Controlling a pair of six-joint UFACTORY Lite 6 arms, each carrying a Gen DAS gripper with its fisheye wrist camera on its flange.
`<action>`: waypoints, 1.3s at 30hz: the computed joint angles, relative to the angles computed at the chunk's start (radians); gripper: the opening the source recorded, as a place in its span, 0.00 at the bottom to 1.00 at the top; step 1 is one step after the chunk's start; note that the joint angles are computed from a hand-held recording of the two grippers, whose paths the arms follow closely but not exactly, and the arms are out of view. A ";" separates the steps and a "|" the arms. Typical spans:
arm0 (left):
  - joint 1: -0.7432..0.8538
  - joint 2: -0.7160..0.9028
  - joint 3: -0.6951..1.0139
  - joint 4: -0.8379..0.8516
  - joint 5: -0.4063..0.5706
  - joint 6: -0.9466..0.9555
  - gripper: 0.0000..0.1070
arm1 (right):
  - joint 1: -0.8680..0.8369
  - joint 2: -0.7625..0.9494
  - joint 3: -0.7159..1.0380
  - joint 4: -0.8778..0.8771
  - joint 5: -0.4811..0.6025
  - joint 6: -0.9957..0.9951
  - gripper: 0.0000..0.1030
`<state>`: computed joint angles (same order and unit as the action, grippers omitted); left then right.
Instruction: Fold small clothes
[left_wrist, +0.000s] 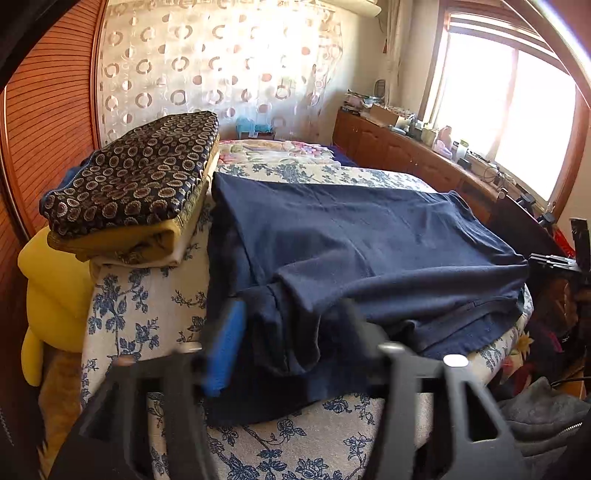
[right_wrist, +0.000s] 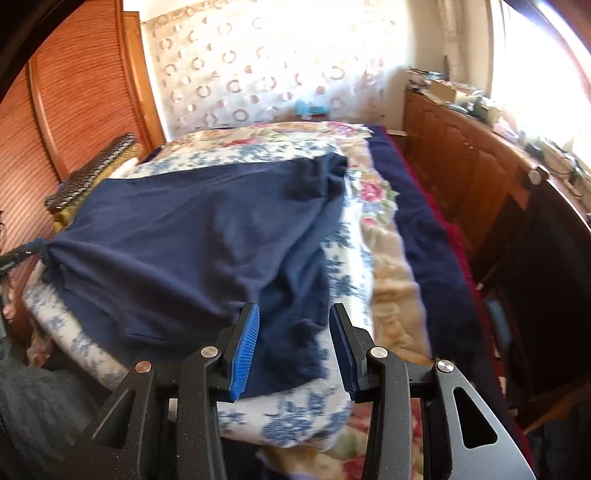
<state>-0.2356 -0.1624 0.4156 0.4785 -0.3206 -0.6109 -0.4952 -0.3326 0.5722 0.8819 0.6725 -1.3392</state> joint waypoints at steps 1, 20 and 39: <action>0.003 0.001 0.001 0.001 -0.002 0.000 0.73 | 0.011 0.016 -0.009 0.003 -0.020 0.002 0.40; 0.007 0.172 0.045 -0.057 -0.048 0.039 0.73 | 0.002 0.209 0.006 0.060 -0.030 -0.111 0.08; -0.004 0.083 0.026 -0.194 -0.034 0.119 0.73 | 0.005 -0.048 0.059 -0.107 0.106 0.056 0.26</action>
